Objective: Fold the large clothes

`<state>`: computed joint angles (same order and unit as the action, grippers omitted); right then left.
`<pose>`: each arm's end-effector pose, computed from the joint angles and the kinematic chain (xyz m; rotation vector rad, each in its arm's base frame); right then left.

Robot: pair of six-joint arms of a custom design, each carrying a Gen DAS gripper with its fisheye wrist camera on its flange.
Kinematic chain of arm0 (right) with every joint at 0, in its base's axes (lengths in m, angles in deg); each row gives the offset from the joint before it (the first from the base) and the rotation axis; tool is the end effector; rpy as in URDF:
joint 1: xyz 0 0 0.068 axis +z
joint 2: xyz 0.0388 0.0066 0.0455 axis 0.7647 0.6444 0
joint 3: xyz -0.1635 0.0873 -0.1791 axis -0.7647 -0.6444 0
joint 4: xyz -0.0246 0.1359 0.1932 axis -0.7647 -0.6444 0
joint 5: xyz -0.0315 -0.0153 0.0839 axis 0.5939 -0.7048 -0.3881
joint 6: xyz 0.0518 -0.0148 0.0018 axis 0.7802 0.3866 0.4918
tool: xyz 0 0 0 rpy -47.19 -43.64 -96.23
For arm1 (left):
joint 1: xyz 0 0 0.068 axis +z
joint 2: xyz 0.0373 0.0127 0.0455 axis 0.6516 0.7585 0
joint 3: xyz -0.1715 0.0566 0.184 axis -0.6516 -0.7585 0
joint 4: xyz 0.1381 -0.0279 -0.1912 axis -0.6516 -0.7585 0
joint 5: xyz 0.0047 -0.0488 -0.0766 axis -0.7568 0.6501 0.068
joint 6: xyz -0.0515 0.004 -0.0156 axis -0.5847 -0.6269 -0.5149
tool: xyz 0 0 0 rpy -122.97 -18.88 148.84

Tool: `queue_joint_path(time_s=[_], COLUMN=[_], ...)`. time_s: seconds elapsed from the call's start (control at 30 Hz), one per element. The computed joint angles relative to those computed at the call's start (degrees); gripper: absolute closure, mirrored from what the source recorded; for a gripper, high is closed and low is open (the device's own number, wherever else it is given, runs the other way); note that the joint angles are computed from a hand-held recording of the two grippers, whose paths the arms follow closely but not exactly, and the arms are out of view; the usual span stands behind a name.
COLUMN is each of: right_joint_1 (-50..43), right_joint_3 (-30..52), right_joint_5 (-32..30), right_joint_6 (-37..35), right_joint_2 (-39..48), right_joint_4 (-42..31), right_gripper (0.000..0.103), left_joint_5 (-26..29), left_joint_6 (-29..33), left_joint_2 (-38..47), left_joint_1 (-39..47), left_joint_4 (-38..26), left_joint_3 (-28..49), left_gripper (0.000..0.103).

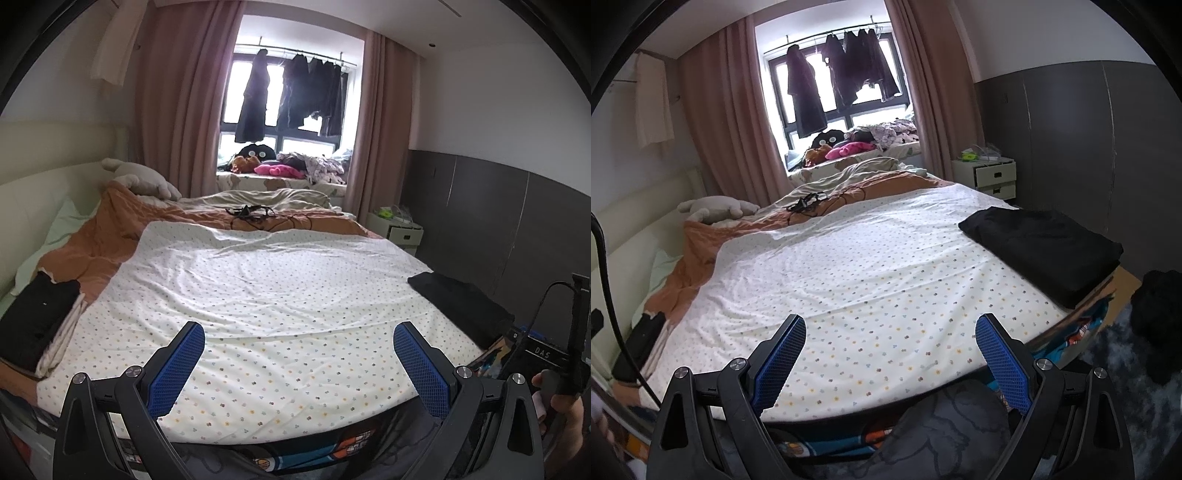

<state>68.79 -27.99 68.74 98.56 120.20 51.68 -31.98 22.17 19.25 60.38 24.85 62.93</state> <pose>0.2390 0.0746 0.1979 0.1305 2.0755 0.2126 0.2310 0.0656 0.2435 0.0354 1.9676 -0.1971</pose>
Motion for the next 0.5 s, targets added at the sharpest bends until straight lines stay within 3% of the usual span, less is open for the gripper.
queue_joint_path(time_s=[0.5], right_joint_1=[0.1], right_joint_3=[-0.6], right_joint_5=[0.7], right_joint_6=[0.5], right_joint_2=[1.0], right_joint_4=[1.0], right_gripper=[0.009], left_joint_5=[0.4], left_joint_6=[0.1], left_joint_2=[-0.7], left_joint_1=[-0.5], left_joint_4=[1.0], left_joint_3=[-1.5], left_gripper=[0.001])
